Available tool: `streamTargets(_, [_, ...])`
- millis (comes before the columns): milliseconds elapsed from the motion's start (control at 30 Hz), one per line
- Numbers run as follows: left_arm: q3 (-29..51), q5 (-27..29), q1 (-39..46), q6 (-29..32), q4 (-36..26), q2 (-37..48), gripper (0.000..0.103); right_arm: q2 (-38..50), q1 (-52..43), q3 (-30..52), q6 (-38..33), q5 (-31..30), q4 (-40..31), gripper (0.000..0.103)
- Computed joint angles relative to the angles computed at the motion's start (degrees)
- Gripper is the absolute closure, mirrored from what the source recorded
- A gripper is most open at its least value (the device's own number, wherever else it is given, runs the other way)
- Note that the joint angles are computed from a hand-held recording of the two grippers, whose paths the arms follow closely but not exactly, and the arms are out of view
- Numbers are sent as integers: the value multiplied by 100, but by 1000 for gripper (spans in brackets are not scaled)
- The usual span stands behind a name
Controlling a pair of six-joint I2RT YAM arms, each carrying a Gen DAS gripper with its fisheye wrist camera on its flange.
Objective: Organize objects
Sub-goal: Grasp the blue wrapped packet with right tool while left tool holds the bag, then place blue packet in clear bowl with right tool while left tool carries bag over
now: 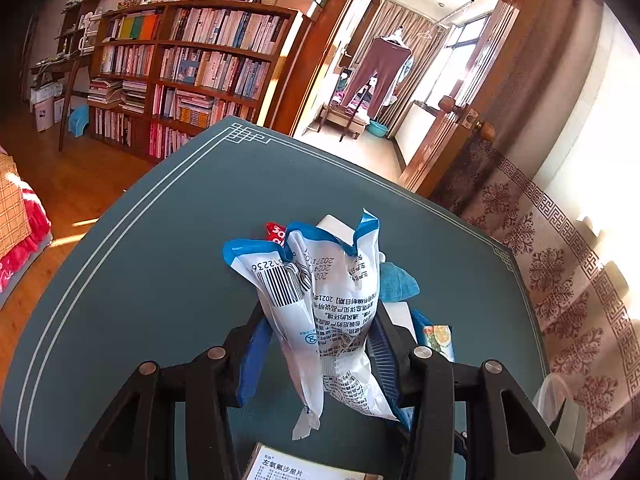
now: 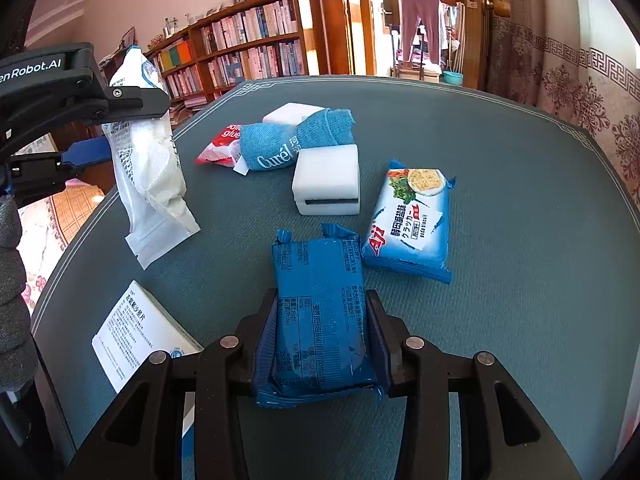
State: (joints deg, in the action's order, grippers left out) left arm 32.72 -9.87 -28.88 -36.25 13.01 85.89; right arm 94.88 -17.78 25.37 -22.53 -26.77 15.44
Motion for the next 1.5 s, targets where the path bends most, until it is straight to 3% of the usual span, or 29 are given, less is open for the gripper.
streamTargets(667, [190,-70,-870,112,87,196,52,-1123,-2480,-246,-1013,-1262,-1432,61])
streamTargets(967, [304,-189,-1202,173,46,333,52,-1195,-3797,264,-1551,-1750,-2166,61])
streamTargets(1233, [475,-258,-1449,200,18,583,52,-697,-4934,931,-1692,-1926,-2311,61])
streamTargets(1500, [479,-150,-1587,176,38,628,52,-112,-5625,1569,-939,-1845,-1749,61])
